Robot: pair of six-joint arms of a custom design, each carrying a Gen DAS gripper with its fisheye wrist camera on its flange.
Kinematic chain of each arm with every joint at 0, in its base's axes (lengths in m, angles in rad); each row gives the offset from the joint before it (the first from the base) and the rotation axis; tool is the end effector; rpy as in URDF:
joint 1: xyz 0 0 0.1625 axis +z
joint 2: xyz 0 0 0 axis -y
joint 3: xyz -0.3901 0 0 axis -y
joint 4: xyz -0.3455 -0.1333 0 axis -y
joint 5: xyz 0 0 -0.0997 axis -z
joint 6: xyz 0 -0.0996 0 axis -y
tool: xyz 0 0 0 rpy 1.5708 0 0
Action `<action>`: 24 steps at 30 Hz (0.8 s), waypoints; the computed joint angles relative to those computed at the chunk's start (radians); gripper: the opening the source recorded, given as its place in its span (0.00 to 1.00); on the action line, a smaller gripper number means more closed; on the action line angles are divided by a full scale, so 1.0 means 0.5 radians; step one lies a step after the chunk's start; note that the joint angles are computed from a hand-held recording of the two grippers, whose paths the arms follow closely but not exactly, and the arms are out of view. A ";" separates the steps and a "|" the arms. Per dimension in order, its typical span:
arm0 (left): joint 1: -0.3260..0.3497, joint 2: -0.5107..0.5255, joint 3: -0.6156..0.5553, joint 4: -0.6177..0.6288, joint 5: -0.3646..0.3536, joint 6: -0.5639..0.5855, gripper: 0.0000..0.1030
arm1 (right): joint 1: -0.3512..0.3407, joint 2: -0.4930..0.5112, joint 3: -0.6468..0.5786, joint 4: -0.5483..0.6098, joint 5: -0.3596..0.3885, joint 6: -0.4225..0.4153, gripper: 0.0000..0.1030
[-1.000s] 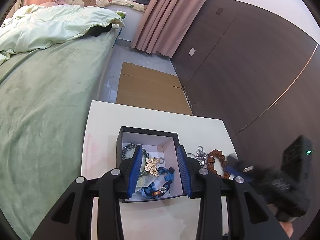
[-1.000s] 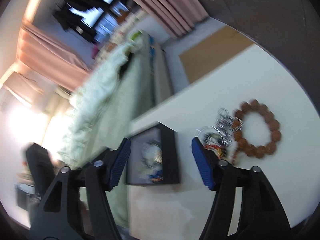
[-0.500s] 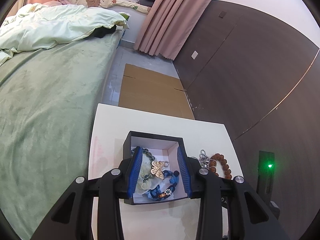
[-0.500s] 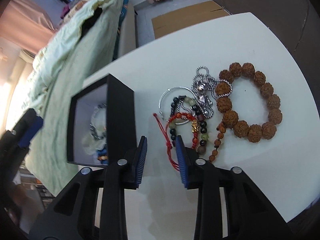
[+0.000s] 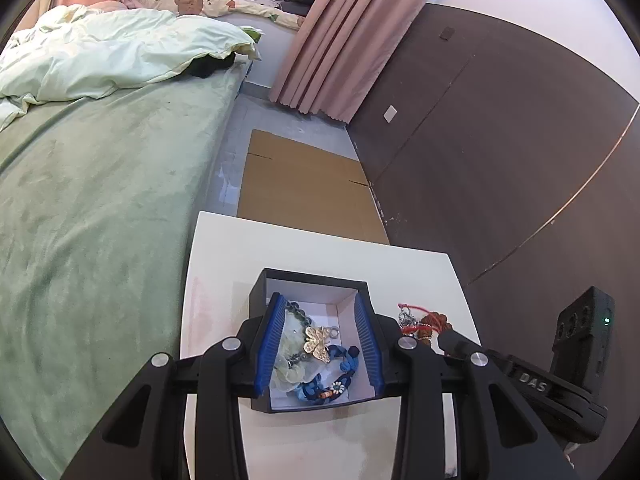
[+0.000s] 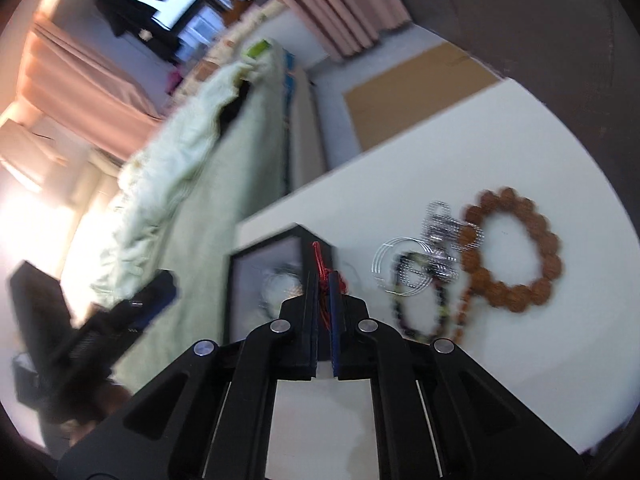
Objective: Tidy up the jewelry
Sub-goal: 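Lower the red-string charm into the box with the right gripper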
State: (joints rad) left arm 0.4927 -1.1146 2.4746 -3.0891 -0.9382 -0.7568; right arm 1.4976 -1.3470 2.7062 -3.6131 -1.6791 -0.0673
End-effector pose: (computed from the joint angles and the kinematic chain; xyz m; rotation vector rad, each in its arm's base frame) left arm -0.2221 -0.3374 0.1112 0.3700 2.7306 -0.8487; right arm 0.1003 -0.3071 0.1912 -0.0627 -2.8234 0.9905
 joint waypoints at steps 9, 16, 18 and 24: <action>0.039 -0.043 -0.006 0.003 0.010 0.009 0.33 | 0.120 0.203 -0.080 -0.133 0.294 -0.050 0.06; 0.054 -0.049 -0.016 0.013 0.006 0.013 0.33 | 0.276 0.416 -0.195 -0.179 0.058 0.001 0.55; 0.054 -0.055 -0.015 0.017 0.006 0.007 0.33 | 0.266 0.416 -0.178 -0.237 0.017 0.021 0.59; 0.031 -0.049 -0.004 0.002 -0.016 -0.011 0.33 | 0.180 0.281 -0.077 -0.274 0.006 0.021 0.59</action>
